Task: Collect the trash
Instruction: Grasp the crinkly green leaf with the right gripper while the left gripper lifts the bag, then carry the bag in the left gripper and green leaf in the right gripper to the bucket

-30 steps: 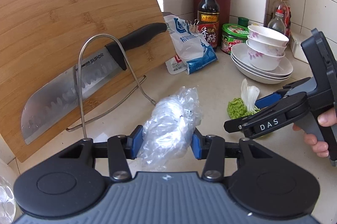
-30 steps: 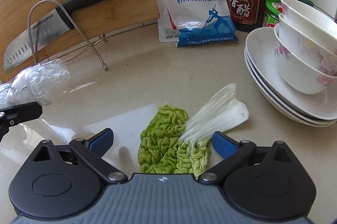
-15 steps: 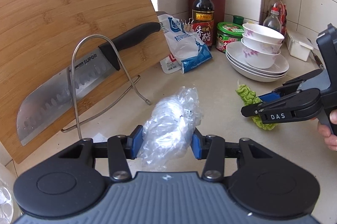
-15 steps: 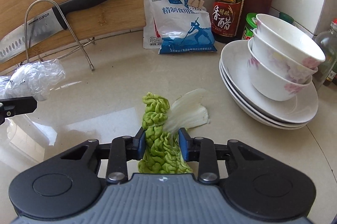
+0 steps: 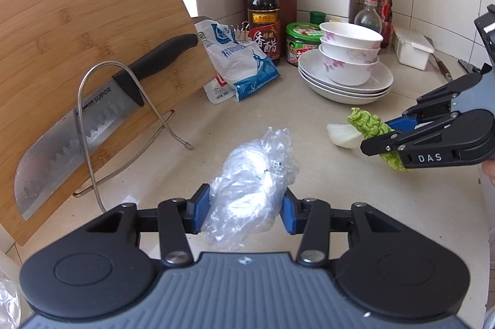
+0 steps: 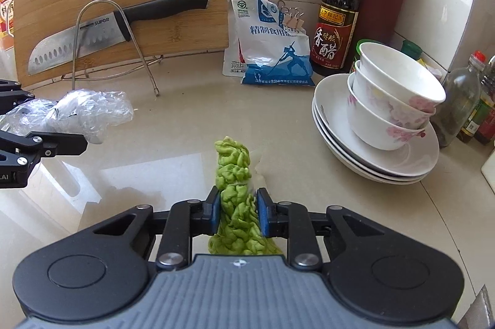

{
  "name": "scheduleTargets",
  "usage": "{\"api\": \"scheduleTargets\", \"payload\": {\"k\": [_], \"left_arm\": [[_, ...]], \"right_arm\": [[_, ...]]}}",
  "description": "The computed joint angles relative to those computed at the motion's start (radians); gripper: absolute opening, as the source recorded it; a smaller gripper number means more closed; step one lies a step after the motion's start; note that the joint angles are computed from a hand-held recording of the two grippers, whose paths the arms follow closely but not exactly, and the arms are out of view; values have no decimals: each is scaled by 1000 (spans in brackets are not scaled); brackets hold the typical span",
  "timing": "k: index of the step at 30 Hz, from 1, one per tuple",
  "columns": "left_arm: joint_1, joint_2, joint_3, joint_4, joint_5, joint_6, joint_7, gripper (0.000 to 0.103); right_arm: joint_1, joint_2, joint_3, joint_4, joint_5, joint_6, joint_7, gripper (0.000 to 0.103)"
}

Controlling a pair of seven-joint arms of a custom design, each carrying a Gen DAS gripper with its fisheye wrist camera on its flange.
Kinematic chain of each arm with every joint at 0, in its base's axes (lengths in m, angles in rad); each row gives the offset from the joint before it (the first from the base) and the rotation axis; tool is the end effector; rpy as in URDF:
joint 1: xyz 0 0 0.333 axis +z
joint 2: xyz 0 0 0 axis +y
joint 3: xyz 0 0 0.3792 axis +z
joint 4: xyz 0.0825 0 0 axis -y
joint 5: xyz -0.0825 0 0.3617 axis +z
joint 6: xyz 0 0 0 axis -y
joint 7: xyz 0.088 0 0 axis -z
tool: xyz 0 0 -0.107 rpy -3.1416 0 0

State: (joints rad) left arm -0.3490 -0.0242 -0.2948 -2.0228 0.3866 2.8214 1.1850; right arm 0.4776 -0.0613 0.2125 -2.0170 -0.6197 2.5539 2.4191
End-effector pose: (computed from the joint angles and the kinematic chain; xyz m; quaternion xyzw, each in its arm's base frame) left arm 0.4464 -0.3610 0.6267 -0.4344 0.8005 -0.3421 0.2313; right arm 0.4228 0.3639 0.6150 -0.7378 0.5652 -0.2466 0.2747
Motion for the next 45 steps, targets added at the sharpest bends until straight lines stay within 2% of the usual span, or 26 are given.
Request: {"api": "scheduleTargets", "payload": {"k": [11,19,32,41,45], "left_arm": [[-50,-23,-23,-3,-171,-25,214,45],[-92,-28,-37,23,-297,-54,353,45],[-192,12,-87,92,-503,-121,611,45],[-256,78,-133,147,-586,-148,710,45],[-279,112,-152,174,-605,-159,737,45]], "right_arm": [[-7,-130,52,-88,20,-37,4,21],[-28,-255,96,-148,68,-105,15,20],[-59,-500,202,-267,184,-274,119,20],[-70,-677,272,-341,270,-438,237,20],[-64,-746,284,-386,320,-502,284,20]]}}
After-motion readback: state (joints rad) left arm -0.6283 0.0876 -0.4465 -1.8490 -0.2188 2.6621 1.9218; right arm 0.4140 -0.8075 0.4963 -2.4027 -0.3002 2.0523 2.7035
